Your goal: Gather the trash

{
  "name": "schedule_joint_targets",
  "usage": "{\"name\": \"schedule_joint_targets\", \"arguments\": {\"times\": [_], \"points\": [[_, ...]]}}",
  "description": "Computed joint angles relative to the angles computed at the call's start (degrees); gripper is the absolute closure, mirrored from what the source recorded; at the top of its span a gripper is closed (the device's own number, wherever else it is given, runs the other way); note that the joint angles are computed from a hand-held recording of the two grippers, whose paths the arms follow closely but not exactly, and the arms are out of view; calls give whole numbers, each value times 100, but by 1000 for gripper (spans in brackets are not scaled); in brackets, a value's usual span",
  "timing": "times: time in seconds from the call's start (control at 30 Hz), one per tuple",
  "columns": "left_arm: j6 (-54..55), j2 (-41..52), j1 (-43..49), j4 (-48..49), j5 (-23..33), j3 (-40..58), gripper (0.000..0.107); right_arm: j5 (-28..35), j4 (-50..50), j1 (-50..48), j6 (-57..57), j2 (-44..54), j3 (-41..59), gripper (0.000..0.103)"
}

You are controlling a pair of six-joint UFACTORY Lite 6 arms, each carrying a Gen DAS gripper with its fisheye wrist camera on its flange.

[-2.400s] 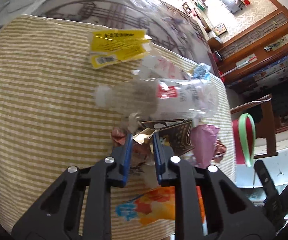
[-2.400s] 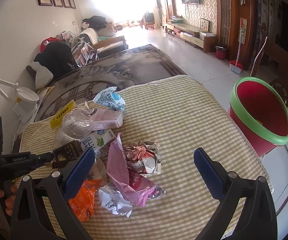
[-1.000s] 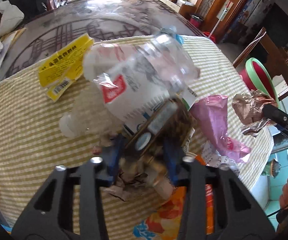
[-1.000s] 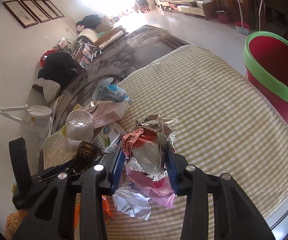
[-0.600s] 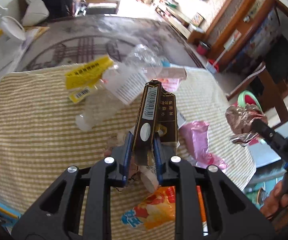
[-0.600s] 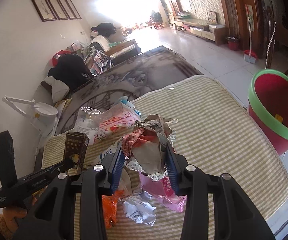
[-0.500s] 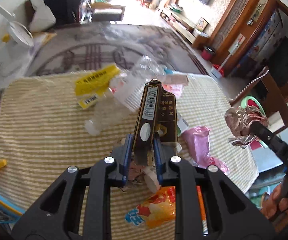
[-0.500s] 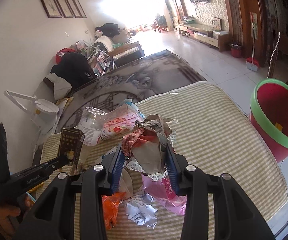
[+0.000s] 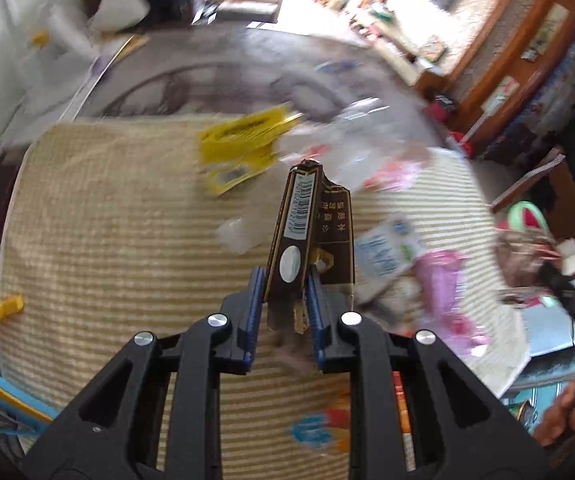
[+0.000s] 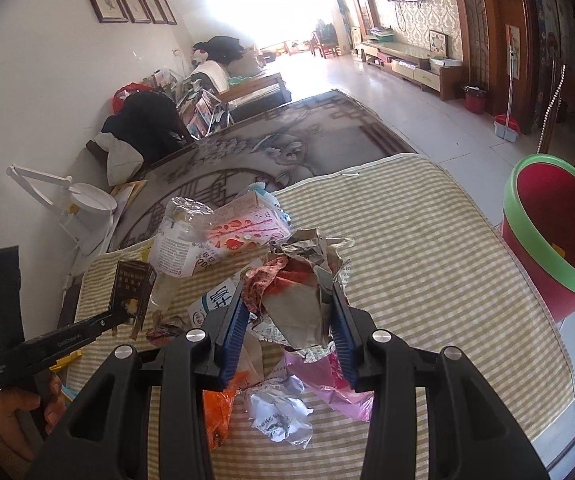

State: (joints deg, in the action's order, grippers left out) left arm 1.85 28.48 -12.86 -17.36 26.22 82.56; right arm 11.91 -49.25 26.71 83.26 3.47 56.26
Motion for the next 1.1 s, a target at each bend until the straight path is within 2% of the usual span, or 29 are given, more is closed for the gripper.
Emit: {"name": "schedule_joint_targets", "arguments": {"times": [0.13,0.2,0.23,0.27,0.37,0.63,0.67,0.7,0.73,0.77,0.8,1.1], "points": [[-266,300,387,316,-20,-134,85,-77,115,-88,-71,-23,-128,65],[-482,490,510,545,23,-100,70,-124,352,-129,-296,64,-78,64],[-589,492,585,633,2,-150,56,-137,424,-128,-361,85,-68,64],[-712,450,610,707,-93,-256,49,-165,493,-129,-424,128,-35,64],[-882,453,644,903,-351,-365,42,-196,723,-105,-675,258,91,63],[-1260,1318,735,1255,-213,511,42,-167,795,-16,-769,339,193,63],[-1379,1456,712,1407,-203,651,45,-167,808,-17,-762,338,189,63],[-1485,1671,693,1571,-107,902,57,-177,838,-31,-785,325,165,63],[-1451,1792,694,1560,-16,1067,58,-182,873,-43,-818,313,146,63],[-1478,1733,688,1571,-69,1043,62,-184,857,-62,-815,273,107,63],[-1423,1670,678,1510,-116,1014,74,-156,726,-53,-687,235,97,63],[-2426,-269,-15,2489,-685,-300,73,-155,-57,-120,27,31,20,63]]}}
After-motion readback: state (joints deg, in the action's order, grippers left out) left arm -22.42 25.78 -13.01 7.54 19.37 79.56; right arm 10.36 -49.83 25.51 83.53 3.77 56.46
